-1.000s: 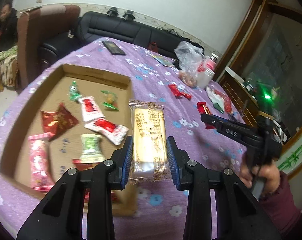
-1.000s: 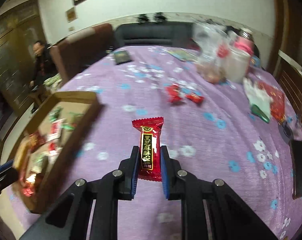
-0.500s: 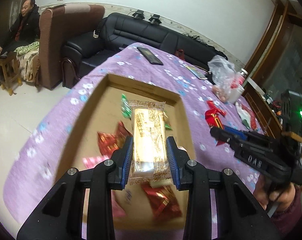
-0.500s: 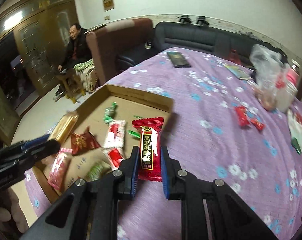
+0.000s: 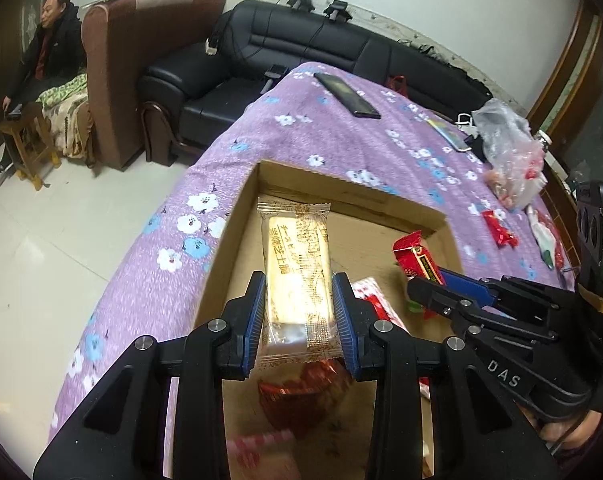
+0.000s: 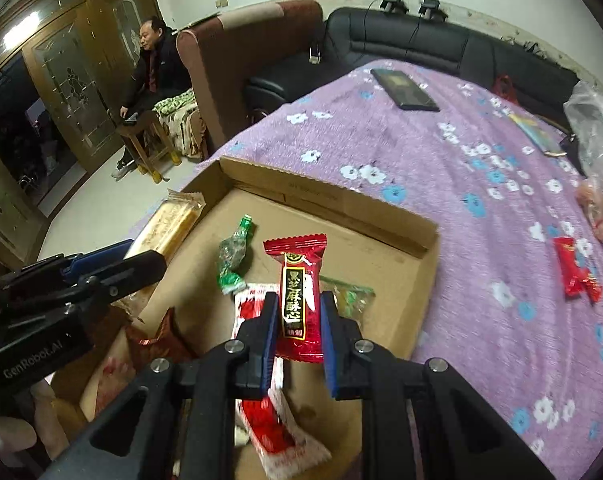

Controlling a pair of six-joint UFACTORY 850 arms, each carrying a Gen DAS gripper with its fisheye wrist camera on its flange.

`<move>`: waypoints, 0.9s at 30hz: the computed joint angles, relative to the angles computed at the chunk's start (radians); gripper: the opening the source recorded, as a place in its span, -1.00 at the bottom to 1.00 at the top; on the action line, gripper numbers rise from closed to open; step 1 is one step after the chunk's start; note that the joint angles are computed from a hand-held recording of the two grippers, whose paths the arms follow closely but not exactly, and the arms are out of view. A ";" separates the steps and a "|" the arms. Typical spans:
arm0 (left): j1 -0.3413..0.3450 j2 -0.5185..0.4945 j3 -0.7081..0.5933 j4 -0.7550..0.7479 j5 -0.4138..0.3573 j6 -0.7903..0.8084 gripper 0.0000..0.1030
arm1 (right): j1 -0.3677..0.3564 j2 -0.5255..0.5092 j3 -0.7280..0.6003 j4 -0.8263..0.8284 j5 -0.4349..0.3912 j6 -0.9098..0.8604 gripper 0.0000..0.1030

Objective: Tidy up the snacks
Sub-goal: 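Carry both snacks over the cardboard box and open both tools to drop them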

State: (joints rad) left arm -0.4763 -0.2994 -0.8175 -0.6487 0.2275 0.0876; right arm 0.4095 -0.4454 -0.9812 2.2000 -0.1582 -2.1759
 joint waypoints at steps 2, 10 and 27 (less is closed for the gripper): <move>0.010 -0.017 -0.013 -0.003 -0.010 0.002 -0.36 | 0.000 -0.023 -0.022 -0.081 -0.007 0.084 -0.57; 0.018 -0.018 -0.009 0.021 0.012 -0.040 -0.36 | 0.010 -0.063 -0.057 -0.048 -0.002 0.051 -0.50; -0.223 0.143 0.092 -0.598 0.273 0.536 -0.36 | 0.009 0.142 0.158 0.470 -0.087 -0.452 -0.50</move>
